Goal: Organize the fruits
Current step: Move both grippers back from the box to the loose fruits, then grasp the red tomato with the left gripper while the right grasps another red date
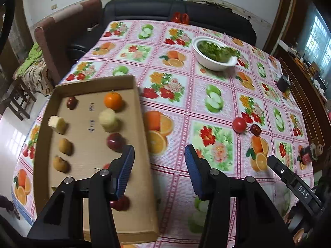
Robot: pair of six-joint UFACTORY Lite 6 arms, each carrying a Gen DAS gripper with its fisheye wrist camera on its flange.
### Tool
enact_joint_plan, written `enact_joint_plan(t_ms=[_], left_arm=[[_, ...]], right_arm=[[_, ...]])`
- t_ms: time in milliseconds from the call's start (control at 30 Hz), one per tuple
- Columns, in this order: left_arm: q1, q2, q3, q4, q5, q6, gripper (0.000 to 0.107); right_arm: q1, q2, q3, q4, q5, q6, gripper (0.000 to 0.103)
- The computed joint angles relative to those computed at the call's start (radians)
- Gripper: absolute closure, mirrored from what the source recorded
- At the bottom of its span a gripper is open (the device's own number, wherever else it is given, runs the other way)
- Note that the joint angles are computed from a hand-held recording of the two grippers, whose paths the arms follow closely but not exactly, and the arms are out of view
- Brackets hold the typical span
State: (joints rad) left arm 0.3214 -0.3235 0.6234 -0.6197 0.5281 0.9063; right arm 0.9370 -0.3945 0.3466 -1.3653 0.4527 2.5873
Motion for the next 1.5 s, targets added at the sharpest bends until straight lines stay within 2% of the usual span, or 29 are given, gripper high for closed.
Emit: enact_joint_plan(t_ms=[333,433,667,800,1100,1167,1200,1233,1333,1433,1500], left_arm=[[-0.132,-0.010,-0.040,0.074,-0.037,-0.122,0.058],[-0.154,0.006,-0.043,0.081,-0.045,-0.140,0.058],[-0.218,0.044,-0.048,0.062,-0.056,-0.125,0.058],[-0.258,0.100,-0.022,0.013,-0.047,-0.092,0.058],[-0.381,0.245,0.051,0.021,-0.117,-0.170,0.058],[-0.411,0.284,0.075,0.036,-0.139,-0.202,0.058],[-0.433,0.314,0.093,0.049,-0.153,-0.225,0.058],[-0.451,0.341,0.110,0.057,-0.160,-0.243,0.059],[-0.501,0.415,0.163,0.038,-0.177,-0.260,0.059],[-0.552,0.479,0.217,0.037,-0.193,-0.300,0.059],[-0.590,0.529,0.262,0.067,-0.217,-0.367,0.059]], right_arm=[[-0.053,-0.062,-0.089,-0.036,-0.026,0.027,0.052],[-0.054,-0.016,-0.067,-0.031,0.004,-0.004,0.052],[-0.188,0.111,-0.017,-0.220,-0.086,0.059,0.053],[-0.252,0.197,0.041,-0.273,-0.110,0.019,0.053],[-0.423,0.424,0.208,-0.439,-0.175,-0.056,0.056],[-0.435,0.466,0.251,-0.415,-0.176,-0.121,0.063],[-0.439,0.480,0.264,-0.404,-0.178,-0.145,0.075],[-0.438,0.490,0.276,-0.371,-0.176,-0.189,0.075],[-0.429,0.445,0.245,-0.338,-0.161,-0.204,0.075],[-0.421,0.282,0.130,-0.361,-0.154,-0.125,0.075],[-0.411,0.175,0.069,-0.306,-0.152,-0.149,0.075]])
